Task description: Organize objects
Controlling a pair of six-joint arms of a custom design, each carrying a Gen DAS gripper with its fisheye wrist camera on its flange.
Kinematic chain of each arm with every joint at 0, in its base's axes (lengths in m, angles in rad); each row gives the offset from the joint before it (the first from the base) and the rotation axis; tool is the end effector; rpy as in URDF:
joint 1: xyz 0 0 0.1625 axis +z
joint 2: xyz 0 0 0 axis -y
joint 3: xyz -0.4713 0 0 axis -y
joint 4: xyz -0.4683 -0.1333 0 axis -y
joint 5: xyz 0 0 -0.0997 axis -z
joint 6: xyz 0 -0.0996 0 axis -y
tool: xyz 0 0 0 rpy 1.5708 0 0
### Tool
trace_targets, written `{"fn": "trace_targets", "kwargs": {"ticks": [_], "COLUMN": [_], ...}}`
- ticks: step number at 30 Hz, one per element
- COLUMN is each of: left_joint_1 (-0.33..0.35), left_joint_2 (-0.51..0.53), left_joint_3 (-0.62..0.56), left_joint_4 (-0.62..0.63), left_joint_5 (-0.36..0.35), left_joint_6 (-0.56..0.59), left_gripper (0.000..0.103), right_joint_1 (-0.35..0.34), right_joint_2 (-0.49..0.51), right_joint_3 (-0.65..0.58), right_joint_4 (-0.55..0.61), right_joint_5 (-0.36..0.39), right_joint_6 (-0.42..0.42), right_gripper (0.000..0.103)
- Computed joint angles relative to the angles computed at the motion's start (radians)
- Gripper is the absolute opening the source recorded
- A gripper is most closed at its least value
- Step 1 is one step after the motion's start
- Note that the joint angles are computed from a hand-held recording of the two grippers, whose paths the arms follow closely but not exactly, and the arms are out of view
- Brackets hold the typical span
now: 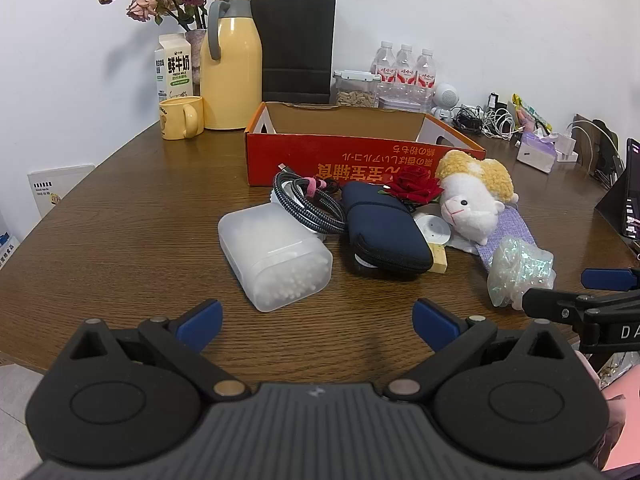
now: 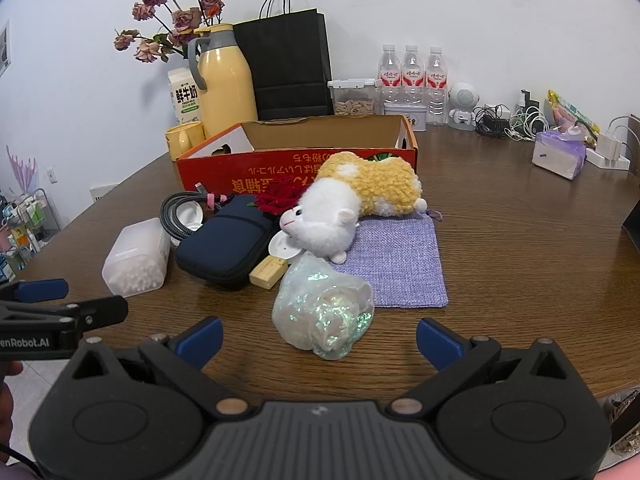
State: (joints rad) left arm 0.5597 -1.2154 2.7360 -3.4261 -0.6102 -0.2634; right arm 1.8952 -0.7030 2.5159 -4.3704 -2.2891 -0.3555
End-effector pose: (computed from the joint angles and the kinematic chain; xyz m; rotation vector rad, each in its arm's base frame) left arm -0.1405 -0.3416 0.1155 0.6647 2.2600 -1.0461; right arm 0.1805 -0.3242 0.0544 0.3107 -2.1929 1.1546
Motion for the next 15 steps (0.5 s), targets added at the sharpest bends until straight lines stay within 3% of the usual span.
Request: {"fn": "trace_targets", "kwargs": {"ticks": [15], "left_joint_1": [-0.002], "left_joint_2": [0.003], "left_joint_3": [0.001], "left_joint_4": [-0.008], "left_joint_5": [-0.001], "left_joint_6": [0.003], "left_gripper": [0.103], "right_joint_1": [0.000], "right_joint_2": [0.001], "right_joint_3": [0.001], "right_joint_4": [-0.004], "right_joint_5": [0.002], "right_joint_6": [0.000], "right_gripper": [0.103]}}
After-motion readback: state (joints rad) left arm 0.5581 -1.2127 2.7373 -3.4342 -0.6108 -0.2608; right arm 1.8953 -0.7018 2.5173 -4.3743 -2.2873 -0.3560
